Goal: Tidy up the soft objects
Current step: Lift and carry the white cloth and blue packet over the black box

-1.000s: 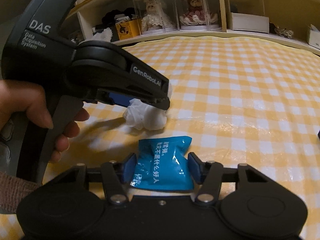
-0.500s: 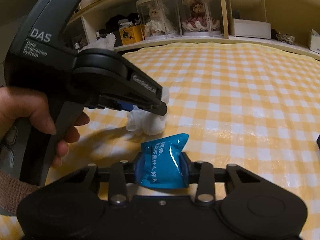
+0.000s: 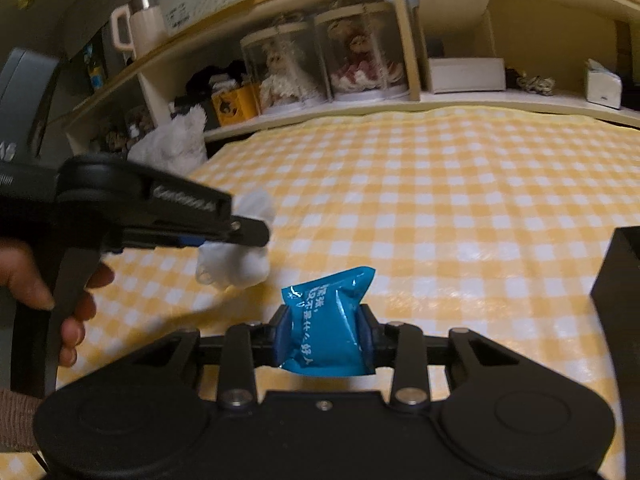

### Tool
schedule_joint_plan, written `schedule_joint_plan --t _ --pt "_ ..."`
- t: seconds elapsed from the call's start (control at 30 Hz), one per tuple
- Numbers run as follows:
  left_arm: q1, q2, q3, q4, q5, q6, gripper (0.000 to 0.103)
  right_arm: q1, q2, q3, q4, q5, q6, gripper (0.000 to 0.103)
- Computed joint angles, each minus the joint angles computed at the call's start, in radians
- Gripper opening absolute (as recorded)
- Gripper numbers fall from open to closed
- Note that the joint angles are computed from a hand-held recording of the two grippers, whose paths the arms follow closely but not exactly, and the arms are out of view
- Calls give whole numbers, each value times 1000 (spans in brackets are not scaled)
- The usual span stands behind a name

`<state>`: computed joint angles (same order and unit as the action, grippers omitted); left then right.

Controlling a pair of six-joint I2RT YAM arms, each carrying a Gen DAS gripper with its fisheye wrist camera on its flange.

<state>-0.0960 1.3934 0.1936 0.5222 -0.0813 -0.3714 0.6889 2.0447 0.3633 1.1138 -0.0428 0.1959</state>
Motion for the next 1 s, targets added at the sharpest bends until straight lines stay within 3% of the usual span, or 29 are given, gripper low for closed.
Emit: schedule_joint_plan --t 0.23,0.37,0.53,0.73,1.0 --pt "-79 -217 -15 -182 -39 -55 28 -49 -219 -100 -101 -25 -26 36" --pt "-177 -362 -17 -301 -95 -82 28 -88 -391 -146 -219 -56 -47 36" --pt "-299 -454 -10 -388 -154 -123 28 -170 -676 -182 -453 -126 -111 36" --pt "-466 -473 16 -418 -235 -158 28 -391 -1010 -194 -783 -289 -240 36" --pt "-673 -365 75 -372 -341 -212 28 -781 -1175 -168 -1047 -550 -442 36"
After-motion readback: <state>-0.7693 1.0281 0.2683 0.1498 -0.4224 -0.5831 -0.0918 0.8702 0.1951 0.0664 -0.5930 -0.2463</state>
